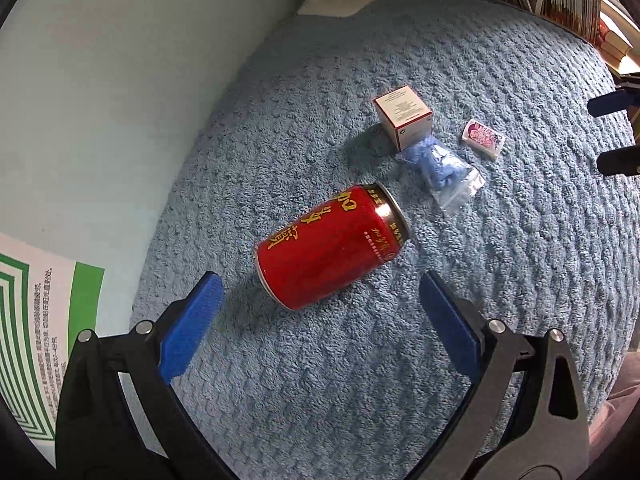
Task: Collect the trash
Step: 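Grasp the red can with the left tool while the right tool grasps the pink packet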
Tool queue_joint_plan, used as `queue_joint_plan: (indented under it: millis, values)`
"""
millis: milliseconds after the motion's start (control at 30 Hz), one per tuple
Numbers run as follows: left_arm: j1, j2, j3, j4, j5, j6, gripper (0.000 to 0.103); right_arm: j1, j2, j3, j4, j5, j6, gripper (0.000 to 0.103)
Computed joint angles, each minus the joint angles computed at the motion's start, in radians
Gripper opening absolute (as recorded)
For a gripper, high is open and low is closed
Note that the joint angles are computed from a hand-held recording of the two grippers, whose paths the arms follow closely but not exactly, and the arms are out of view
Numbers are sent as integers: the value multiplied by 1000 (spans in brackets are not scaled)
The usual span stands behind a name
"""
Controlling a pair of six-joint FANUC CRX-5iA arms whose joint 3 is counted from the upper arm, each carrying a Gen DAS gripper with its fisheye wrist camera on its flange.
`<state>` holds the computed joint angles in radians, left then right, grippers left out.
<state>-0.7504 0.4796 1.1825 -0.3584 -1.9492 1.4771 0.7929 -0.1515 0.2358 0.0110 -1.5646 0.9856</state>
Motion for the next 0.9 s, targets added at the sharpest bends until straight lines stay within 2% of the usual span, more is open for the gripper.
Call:
queue_joint_plan:
  millis: [200,267,367,500,567,700,767,900]
  values:
    - [66,-7,-85,70,70,-65,96,-14,109,37,29,-4,46,71]
    - [97,-10,-123,134,101,-79,96,-18,132,40,37,-4,48,64]
    - [118,-19,-171,170,148,-114,96,-30,175,49,43,-3,47,57]
    - [120,-22,-206,166,180,-138,96,-35,230,68,51,2,49,53]
    - [115,-39,-239,153,210,-148,94,-26,255,76,66,0,52,43]
    - [121,-39,-244,159,228,-145,89,6,277,70,128,15,56,37]
    - [128,-38,-243,166,229,-150,87,18,288,81,128,17,57,30]
    - [127,-11,-196,155,213,-190,79,20,287,95,108,13,38,30]
